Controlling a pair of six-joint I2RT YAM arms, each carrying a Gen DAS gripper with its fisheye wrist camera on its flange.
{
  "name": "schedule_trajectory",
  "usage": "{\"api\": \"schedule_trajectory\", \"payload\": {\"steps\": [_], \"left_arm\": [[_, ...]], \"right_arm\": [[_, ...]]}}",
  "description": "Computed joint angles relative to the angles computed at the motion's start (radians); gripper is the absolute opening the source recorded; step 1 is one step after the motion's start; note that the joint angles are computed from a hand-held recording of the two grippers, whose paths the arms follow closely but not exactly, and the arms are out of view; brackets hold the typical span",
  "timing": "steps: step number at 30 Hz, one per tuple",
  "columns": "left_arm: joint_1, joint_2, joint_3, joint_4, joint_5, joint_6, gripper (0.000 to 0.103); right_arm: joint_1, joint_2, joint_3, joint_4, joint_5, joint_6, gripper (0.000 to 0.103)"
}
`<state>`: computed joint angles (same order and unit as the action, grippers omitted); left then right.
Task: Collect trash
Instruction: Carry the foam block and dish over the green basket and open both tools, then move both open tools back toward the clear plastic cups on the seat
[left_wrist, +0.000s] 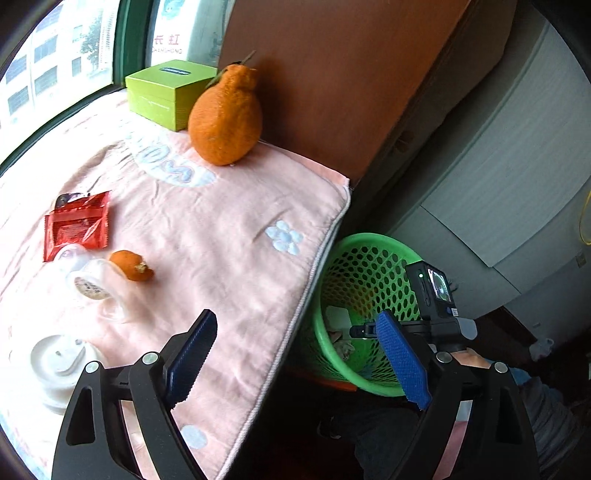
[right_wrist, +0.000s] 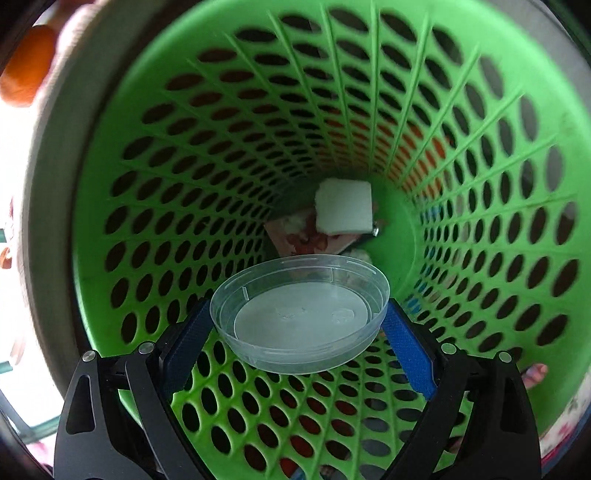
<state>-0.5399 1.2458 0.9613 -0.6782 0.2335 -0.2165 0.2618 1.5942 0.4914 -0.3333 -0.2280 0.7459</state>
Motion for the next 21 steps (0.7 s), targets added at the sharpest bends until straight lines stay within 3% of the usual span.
{"api": "schedule_trajectory", "payload": {"steps": [11, 21], "left_arm": [[0.145, -0.104, -0.038, -0.059, 0.042, 0.062, 0.086], [0.349, -0.232, -0.062, -0.158, 0.087, 0.147, 0.087]], "right_arm": [[-0.007, 0.042, -0.014, 0.099, 0.001, 0.045, 0.092], [0.139, -0.344, -0.057, -0.112, 0.129, 0.123, 0.092]]}}
